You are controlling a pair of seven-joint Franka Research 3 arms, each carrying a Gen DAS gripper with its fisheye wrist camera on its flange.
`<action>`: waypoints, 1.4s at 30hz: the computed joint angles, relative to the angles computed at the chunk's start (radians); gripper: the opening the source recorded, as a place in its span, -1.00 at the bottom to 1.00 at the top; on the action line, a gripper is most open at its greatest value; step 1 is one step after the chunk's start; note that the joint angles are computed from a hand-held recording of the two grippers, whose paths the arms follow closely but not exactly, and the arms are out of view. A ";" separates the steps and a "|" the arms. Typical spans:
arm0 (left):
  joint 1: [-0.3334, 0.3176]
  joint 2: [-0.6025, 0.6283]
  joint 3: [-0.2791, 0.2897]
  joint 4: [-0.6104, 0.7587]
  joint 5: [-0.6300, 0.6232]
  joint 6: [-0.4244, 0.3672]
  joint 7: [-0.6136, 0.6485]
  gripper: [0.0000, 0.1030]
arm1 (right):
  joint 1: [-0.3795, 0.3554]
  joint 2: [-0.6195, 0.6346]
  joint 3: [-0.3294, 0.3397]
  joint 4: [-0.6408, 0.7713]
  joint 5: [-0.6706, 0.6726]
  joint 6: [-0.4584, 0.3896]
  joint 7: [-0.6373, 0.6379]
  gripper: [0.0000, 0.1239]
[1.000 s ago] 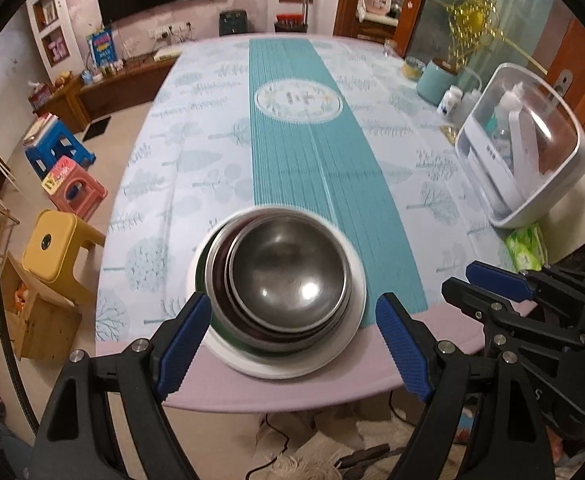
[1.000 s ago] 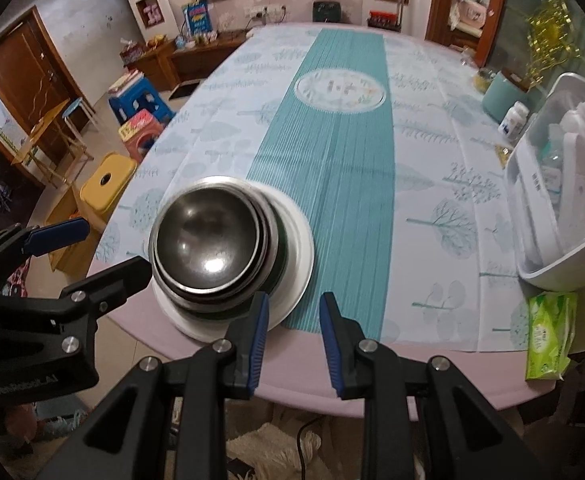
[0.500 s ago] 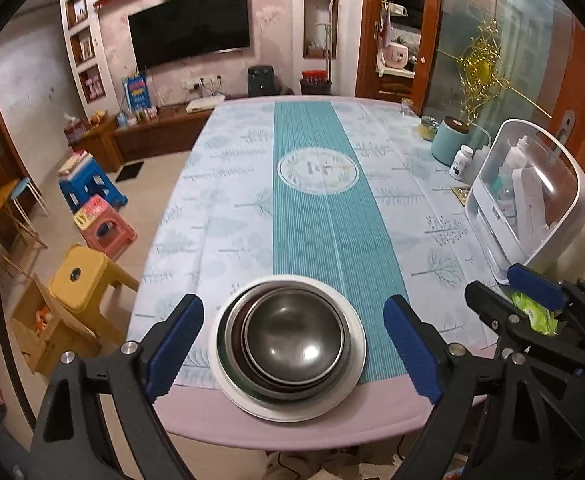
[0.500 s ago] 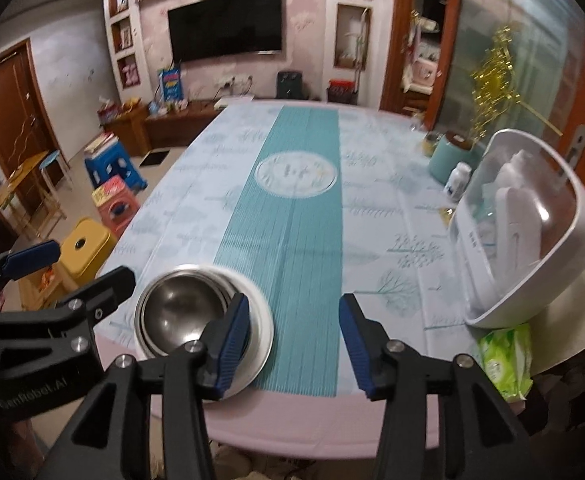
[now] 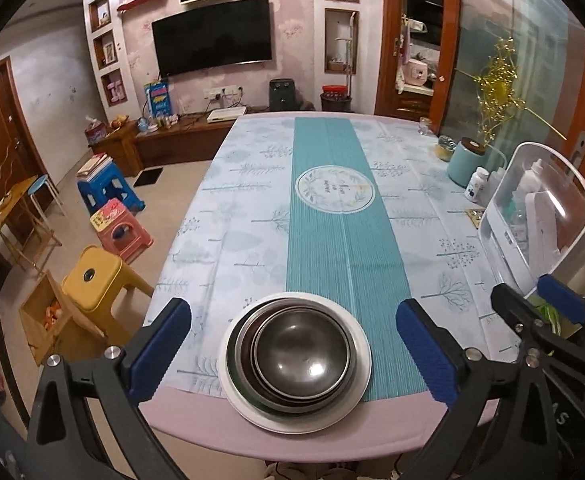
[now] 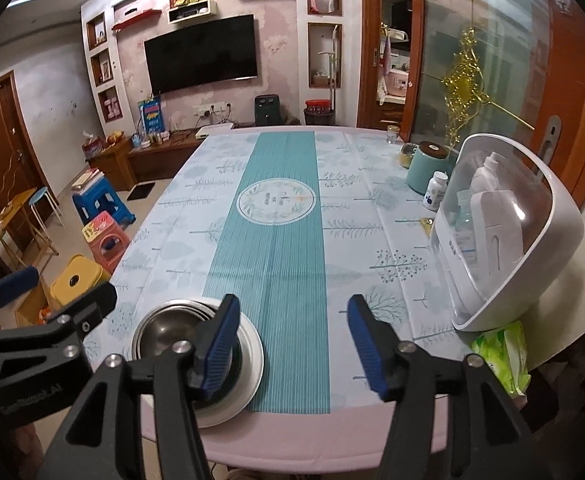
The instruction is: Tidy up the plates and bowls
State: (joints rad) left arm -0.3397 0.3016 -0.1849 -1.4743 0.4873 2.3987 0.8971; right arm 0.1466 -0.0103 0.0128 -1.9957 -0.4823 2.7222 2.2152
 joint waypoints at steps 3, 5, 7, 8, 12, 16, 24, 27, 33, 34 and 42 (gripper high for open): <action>0.006 -0.008 -0.004 -0.019 -0.017 0.020 -0.004 0.98 | 0.001 0.000 0.001 -0.002 -0.022 0.005 0.016 -0.03; 0.005 -0.010 -0.003 -0.024 -0.015 0.021 -0.007 0.98 | 0.002 -0.001 0.003 -0.004 -0.043 0.000 0.034 -0.03; 0.007 -0.011 -0.005 -0.027 -0.021 0.024 -0.006 0.98 | 0.002 -0.002 0.003 -0.006 -0.044 0.001 0.037 -0.03; 0.005 -0.011 -0.005 -0.027 -0.020 0.024 -0.008 0.98 | 0.002 -0.002 0.003 -0.005 -0.043 0.002 0.036 -0.03; 0.003 -0.011 -0.004 -0.031 -0.013 0.032 -0.013 0.98 | 0.002 0.000 0.003 -0.002 -0.076 -0.001 0.061 -0.03; 0.002 -0.003 -0.006 -0.019 -0.016 0.030 -0.005 0.98 | 0.002 -0.004 0.003 -0.006 -0.080 -0.002 0.072 -0.03; -0.005 0.022 -0.004 0.021 -0.024 0.018 0.014 0.98 | -0.001 -0.002 0.001 -0.001 -0.090 -0.006 0.085 -0.03; -0.007 0.023 -0.003 0.022 -0.027 0.017 0.011 0.98 | -0.001 -0.002 0.001 0.000 -0.090 -0.007 0.085 -0.03; -0.011 0.035 -0.001 0.042 -0.029 0.008 0.019 0.98 | -0.002 -0.003 0.001 -0.002 -0.094 -0.009 0.090 -0.03; -0.011 0.032 -0.001 0.038 -0.029 0.009 0.016 0.98 | -0.002 -0.003 0.001 -0.002 -0.094 -0.009 0.090 -0.03; -0.013 0.047 -0.001 0.061 -0.035 -0.003 0.026 0.98 | -0.002 -0.003 0.001 -0.001 -0.092 -0.009 0.087 -0.03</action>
